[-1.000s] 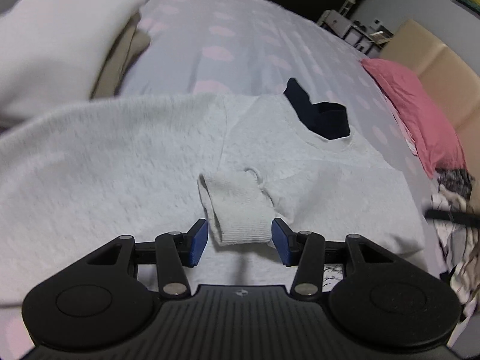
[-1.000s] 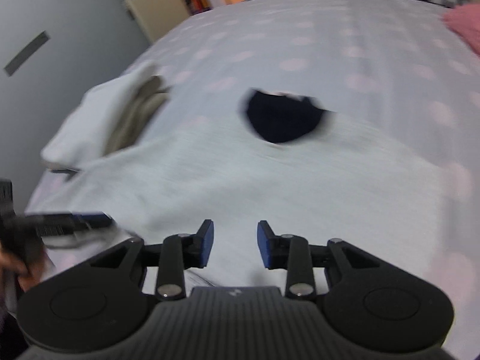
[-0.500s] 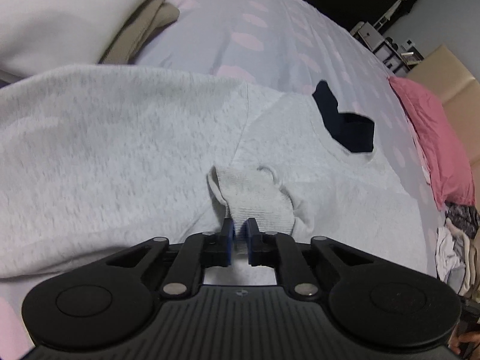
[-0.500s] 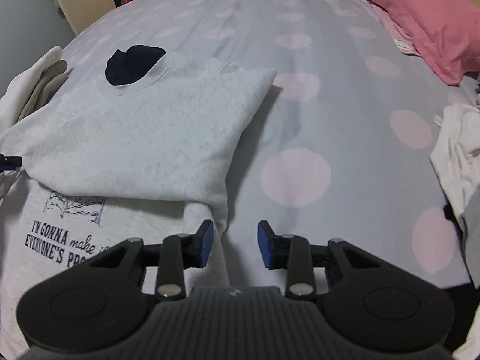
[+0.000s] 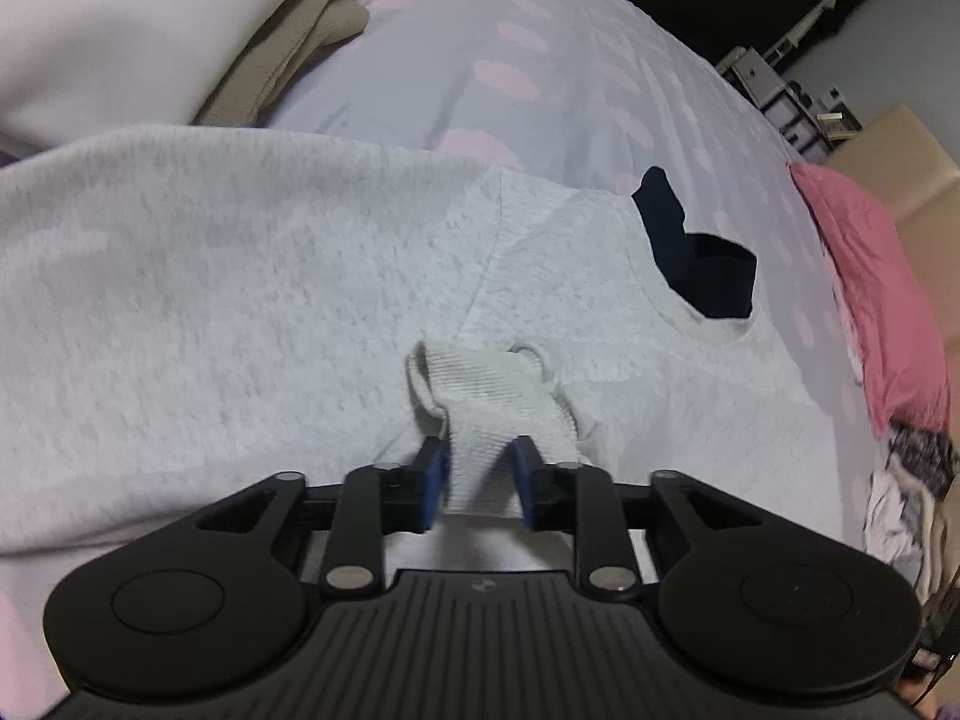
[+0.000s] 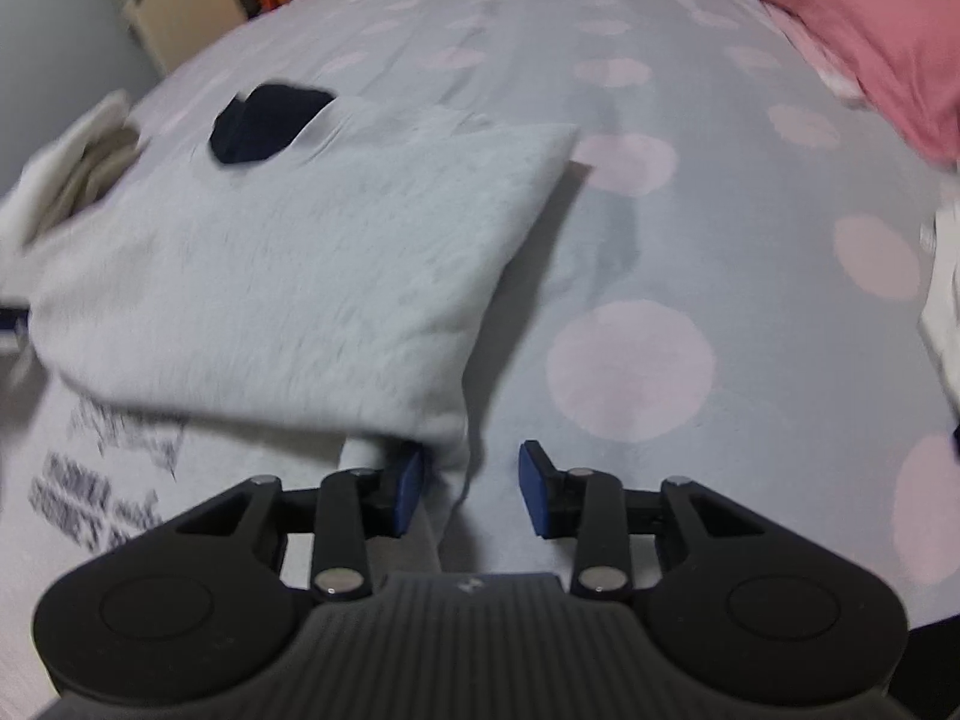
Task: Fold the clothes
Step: 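Grasp the other sleeve cuff with the left tool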
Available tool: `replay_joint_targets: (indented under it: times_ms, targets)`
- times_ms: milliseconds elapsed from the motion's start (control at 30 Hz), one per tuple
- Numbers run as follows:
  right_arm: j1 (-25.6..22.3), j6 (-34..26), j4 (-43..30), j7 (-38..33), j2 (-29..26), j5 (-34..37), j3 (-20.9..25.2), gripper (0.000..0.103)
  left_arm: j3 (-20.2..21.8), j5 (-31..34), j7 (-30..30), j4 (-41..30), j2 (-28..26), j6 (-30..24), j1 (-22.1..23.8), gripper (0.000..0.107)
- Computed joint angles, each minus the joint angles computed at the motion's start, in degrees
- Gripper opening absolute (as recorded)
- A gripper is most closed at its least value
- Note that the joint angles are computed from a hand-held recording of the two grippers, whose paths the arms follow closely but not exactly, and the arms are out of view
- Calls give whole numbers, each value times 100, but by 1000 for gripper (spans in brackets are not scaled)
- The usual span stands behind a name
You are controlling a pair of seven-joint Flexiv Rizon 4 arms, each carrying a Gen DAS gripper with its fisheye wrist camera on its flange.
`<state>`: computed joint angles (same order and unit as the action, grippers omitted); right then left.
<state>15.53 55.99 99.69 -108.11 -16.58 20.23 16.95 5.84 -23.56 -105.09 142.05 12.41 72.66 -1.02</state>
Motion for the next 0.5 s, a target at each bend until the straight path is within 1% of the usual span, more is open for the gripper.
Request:
replay_joint_targets:
  times_ms: [67, 100, 133, 167, 200, 267, 333, 367, 433, 500]
  targets:
    - [-13, 29, -26, 8, -24, 127, 36, 40, -76, 16, -170, -6, -94, 162, -3, 40]
    - [14, 104, 24, -16, -8, 107, 46, 38, -113, 13, -271, -9, -154, 258, -15, 38]
    - [45, 186, 79, -39, 11, 68, 51, 30, -134, -35, -342, 1, -204, 382, -56, 32]
    - [85, 256, 139, -69, 36, -23, 45, 20, -146, -95, -398, 17, -240, 512, -105, 14]
    - [154, 310, 208, -54, 73, -208, 10, 12, -183, -4, -544, 8, -253, 579, -77, 8]
    - [457, 706, 543, 334, 221, -1074, -247, 11, -297, 571, -937, -84, -185, 543, 143, 6]
    - [623, 1242, 890, 537, 389, -1970, -460, 10, -329, 1018, -1041, -204, -113, 339, 274, 5]
    - [629, 1307, 932, 663, 397, -2233, -523, 9, -332, 1195, -1058, -272, -90, 164, 326, 4]
    - [627, 1391, 1007, 910, 395, -2721, -638, 9, -293, 1324, -1086, -334, -95, -137, 352, 4]
    - [581, 1237, 1039, 1082, 290, -2926, -644, 7, -258, 1443, -1131, -330, -103, -331, 379, 4]
